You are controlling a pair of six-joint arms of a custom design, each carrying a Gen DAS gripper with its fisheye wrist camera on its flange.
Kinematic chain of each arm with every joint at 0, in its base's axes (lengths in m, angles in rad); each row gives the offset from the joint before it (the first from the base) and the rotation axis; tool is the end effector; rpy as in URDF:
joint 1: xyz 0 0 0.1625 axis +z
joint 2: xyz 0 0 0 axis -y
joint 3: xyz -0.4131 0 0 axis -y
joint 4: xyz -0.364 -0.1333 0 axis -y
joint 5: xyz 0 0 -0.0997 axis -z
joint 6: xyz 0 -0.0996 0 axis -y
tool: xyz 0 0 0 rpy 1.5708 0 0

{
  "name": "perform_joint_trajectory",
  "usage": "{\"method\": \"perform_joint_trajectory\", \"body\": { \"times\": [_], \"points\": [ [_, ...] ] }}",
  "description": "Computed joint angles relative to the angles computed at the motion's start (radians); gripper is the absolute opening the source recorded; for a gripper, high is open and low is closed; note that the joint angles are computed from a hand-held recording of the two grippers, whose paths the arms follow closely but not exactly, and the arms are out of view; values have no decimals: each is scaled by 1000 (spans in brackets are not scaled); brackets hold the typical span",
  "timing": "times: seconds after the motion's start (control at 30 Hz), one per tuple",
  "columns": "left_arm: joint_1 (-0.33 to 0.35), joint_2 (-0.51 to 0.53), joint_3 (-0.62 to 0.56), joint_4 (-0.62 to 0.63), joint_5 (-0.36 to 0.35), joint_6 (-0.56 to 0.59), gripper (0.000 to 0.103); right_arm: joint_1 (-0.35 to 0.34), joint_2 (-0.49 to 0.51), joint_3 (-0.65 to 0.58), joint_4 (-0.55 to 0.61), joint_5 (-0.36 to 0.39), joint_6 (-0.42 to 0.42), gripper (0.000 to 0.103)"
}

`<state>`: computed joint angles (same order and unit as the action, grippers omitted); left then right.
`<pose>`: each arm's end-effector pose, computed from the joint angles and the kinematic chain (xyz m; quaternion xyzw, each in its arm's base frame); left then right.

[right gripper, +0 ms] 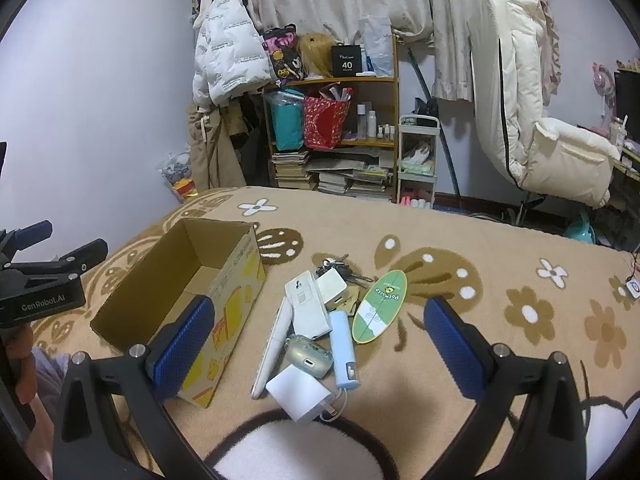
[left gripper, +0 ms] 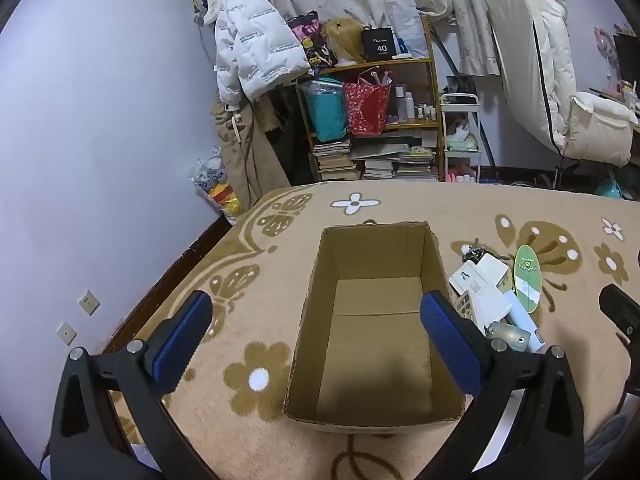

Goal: Organize rigid objects

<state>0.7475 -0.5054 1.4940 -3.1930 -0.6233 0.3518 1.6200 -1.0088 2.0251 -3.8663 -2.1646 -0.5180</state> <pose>-0.3505 -0.6169 0.0706 0.3504 0.7826 -0.3708 0.3568 0.1030 -0.5151 0.2744 0.0470 -0.7854 0.5006 0.3609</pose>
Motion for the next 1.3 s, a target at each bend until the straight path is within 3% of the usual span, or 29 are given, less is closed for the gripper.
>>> {"method": "perform_joint_trajectory", "body": {
  "times": [1.3],
  "points": [
    [4,-8,1,45,-5,-21,103,8,11,-5,-17,-16,-4,103]
  ]
}}
